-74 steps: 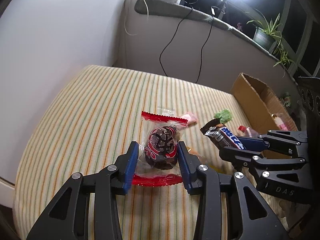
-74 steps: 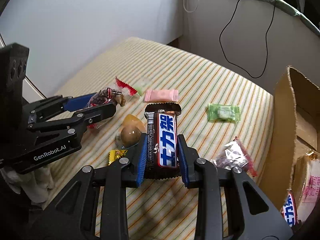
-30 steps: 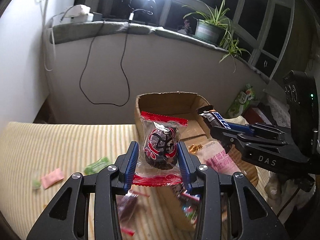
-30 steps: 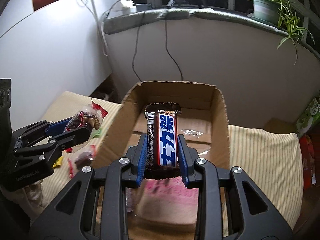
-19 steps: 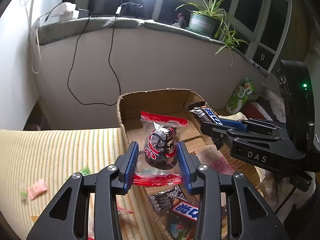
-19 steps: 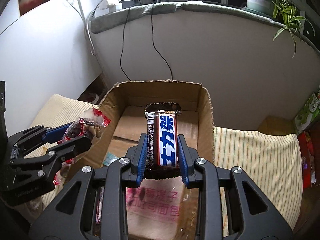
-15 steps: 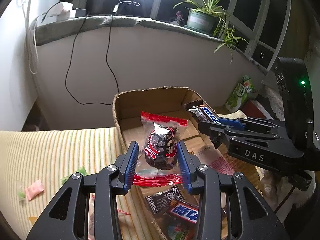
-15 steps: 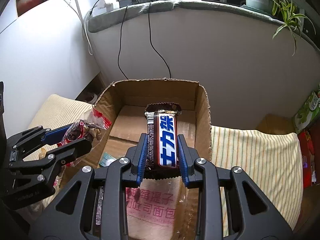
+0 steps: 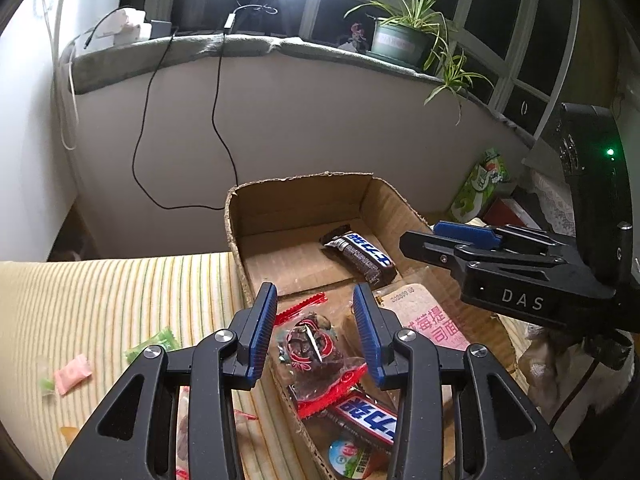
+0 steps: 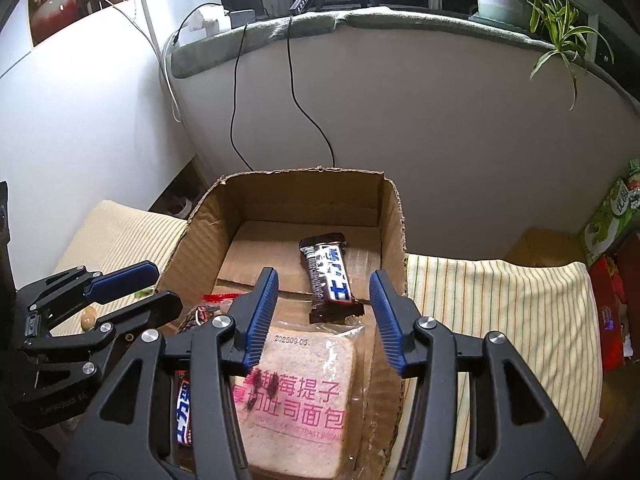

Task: Organize snacks
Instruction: 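Carry the chocolate bag and Snickers bar into the box and release both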

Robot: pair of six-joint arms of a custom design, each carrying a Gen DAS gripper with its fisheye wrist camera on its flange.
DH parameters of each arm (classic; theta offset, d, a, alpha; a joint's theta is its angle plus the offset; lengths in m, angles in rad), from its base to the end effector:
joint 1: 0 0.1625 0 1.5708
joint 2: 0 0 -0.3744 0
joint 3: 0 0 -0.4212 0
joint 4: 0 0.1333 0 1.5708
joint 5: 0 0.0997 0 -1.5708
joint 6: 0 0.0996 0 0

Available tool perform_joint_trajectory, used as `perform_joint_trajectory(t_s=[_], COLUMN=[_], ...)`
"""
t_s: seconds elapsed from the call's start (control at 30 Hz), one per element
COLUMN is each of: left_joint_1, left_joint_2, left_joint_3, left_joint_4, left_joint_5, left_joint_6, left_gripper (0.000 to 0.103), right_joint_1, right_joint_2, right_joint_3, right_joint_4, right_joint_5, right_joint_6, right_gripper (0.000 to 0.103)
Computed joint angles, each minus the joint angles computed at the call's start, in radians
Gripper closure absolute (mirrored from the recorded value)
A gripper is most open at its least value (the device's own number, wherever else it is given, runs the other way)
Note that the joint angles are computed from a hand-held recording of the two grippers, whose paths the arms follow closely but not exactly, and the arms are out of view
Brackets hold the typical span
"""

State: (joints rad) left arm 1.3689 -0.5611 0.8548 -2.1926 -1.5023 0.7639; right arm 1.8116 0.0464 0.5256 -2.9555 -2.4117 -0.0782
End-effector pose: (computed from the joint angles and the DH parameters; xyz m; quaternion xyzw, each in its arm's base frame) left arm -0.0325 -0.8575 0.1779 0.4529 0.8758 -0.1474 0.0777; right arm 0.2589 -0.8065 -0.0561 -0.0261 -0.8535 0.3901 0.3444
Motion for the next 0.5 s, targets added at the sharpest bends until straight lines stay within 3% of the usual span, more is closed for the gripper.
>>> perform_joint_trajectory(t_s=[0.5], left_joint_1=[0.003], left_joint_2=[-0.074], left_joint_3=[0.077], left_joint_4=[-0.033], left_joint_5=[-0.026], left_joint_6=[0.008], left_gripper=[0.065], right_joint_1=[0.04], right_joint_2=[-0.009], right_joint_3=[0.026], right_joint_4=[-0.024], right_joint_5=[-0.028], right_joint_6=[0.005], right_gripper=[0.041])
